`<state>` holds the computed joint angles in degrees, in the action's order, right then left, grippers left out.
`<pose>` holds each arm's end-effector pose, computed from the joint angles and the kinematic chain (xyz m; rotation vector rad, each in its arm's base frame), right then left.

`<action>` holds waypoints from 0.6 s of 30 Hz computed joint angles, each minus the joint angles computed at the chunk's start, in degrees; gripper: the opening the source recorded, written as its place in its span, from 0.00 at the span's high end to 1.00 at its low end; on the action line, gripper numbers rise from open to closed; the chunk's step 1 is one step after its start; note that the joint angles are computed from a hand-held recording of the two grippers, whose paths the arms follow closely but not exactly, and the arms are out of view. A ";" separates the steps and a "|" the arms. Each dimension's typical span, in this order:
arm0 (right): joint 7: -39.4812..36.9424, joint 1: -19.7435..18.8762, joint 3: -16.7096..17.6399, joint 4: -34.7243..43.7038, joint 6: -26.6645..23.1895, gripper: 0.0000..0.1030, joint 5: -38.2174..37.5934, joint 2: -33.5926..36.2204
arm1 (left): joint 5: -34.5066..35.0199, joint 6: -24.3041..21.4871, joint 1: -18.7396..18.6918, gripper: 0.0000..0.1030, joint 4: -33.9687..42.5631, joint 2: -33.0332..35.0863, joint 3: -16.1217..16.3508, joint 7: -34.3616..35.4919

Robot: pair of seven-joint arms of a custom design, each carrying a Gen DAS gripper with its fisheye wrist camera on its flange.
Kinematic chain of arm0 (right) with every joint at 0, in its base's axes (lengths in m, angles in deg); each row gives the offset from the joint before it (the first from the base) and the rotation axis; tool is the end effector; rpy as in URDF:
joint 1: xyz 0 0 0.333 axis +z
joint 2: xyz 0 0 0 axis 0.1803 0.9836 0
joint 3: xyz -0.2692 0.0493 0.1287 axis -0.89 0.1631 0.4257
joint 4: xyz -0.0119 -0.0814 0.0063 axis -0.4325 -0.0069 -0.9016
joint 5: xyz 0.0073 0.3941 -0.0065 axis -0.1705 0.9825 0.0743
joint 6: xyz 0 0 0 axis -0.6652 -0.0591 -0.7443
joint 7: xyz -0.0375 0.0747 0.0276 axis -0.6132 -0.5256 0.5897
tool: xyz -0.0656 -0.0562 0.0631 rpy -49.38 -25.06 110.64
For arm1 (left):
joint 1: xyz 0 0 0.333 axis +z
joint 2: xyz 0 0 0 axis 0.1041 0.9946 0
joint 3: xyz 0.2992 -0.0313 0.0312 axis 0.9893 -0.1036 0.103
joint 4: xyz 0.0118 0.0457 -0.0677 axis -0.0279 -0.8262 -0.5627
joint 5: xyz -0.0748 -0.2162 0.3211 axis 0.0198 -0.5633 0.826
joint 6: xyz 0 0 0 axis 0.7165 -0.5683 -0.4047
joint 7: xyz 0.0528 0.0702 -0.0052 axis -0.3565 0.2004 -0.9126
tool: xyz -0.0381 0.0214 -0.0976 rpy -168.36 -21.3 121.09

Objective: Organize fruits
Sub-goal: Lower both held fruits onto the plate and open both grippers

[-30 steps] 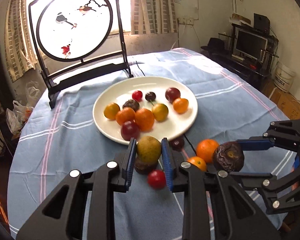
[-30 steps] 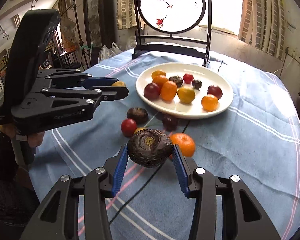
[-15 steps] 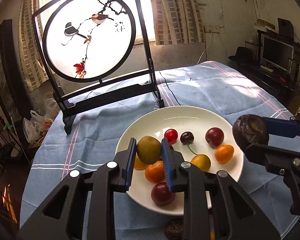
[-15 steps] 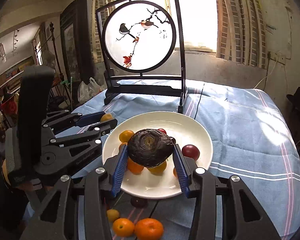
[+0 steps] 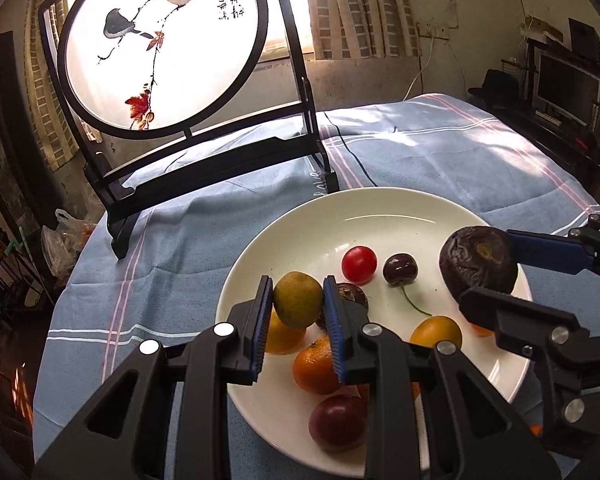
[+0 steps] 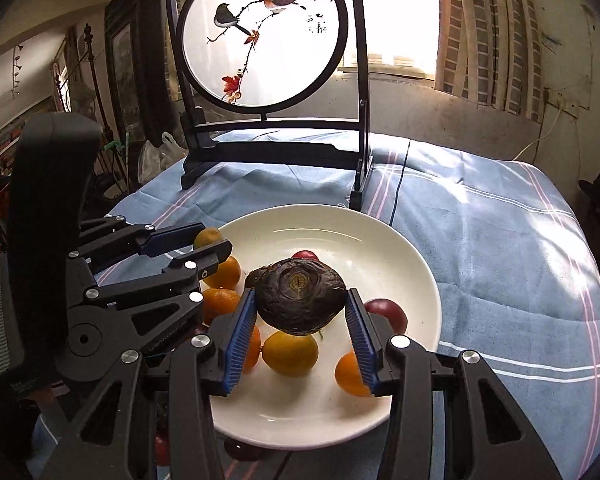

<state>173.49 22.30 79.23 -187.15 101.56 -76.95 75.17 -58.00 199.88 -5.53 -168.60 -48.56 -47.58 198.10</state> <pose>0.5973 0.1246 0.3980 -1.5381 1.8934 -0.7824 0.6987 -0.2644 0.3853 -0.9231 2.3021 -0.9014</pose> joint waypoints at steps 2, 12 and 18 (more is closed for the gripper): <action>-0.88 -0.16 0.07 0.70 -0.45 0.55 0.82 0.69 | 0.82 -0.31 -1.41 0.62 1.36 1.00 1.72 -1.50; 7.22 0.13 -0.85 -2.05 0.66 0.54 -7.57 -3.80 | 0.16 1.84 1.42 0.44 -1.20 -0.56 -0.86 -0.53; 10.65 -2.39 3.47 -8.71 1.06 0.53 -13.19 -11.47 | -5.86 4.88 9.54 0.36 -9.25 -6.06 -8.80 6.59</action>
<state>184.14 19.91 82.69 -195.85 102.62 -90.14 63.70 -63.86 204.76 4.01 -177.85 -54.62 -56.38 204.69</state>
